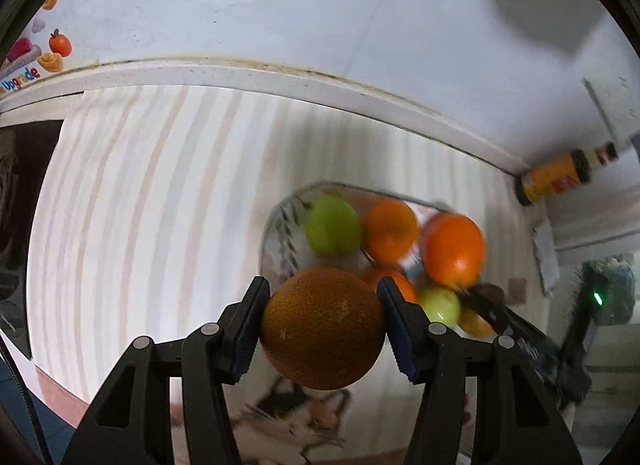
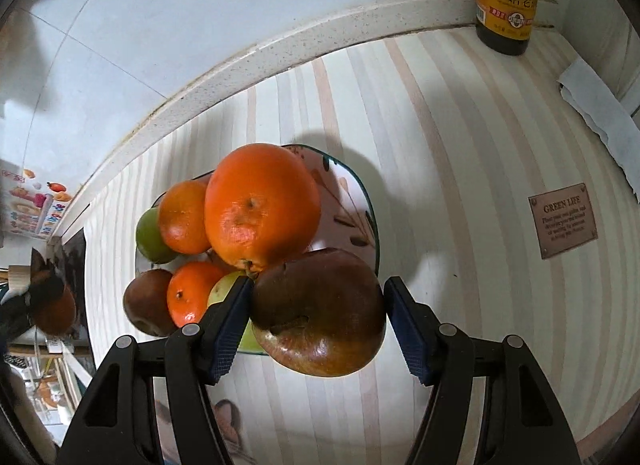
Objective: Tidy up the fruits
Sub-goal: 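Lower the orange and brown apple onto the plate and open both tools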
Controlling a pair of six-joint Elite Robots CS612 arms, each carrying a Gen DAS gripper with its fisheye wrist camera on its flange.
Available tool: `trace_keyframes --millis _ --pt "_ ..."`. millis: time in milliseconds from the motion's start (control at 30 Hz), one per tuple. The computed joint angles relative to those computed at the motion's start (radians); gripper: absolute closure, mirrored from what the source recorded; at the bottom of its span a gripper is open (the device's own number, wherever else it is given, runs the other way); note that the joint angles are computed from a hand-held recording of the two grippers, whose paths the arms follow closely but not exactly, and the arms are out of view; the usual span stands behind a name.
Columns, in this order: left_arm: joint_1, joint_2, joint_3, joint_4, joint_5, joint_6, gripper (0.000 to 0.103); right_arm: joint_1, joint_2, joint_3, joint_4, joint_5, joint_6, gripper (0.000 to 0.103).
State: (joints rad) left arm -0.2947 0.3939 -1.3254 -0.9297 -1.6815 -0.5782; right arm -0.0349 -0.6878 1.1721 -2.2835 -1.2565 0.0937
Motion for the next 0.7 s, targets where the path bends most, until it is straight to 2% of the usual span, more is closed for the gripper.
trace_keyframes --millis 167,367,433,567,667,700 --pt "0.015 -0.001 0.074 -0.001 0.006 0.006 0.050 -0.002 -0.004 0.014 -0.019 0.007 0.019 0.034" --pt "0.033 -0.003 0.152 0.016 -0.064 -0.003 0.049 -0.011 0.000 0.009 -0.003 0.038 0.043 0.032" --pt "0.034 0.000 0.146 0.007 -0.063 -0.020 0.049 -0.015 0.003 0.004 0.006 0.055 0.057 0.032" --pt "0.030 -0.011 0.162 0.029 -0.056 -0.003 0.049 -0.023 0.005 0.000 0.019 0.085 0.087 0.030" --pt "0.030 -0.008 0.158 0.039 -0.077 -0.004 0.048 -0.025 0.005 -0.004 0.025 0.090 0.095 0.019" --pt "0.031 -0.004 0.153 0.035 -0.084 -0.009 0.041 -0.025 0.006 -0.006 0.027 0.090 0.093 0.018"
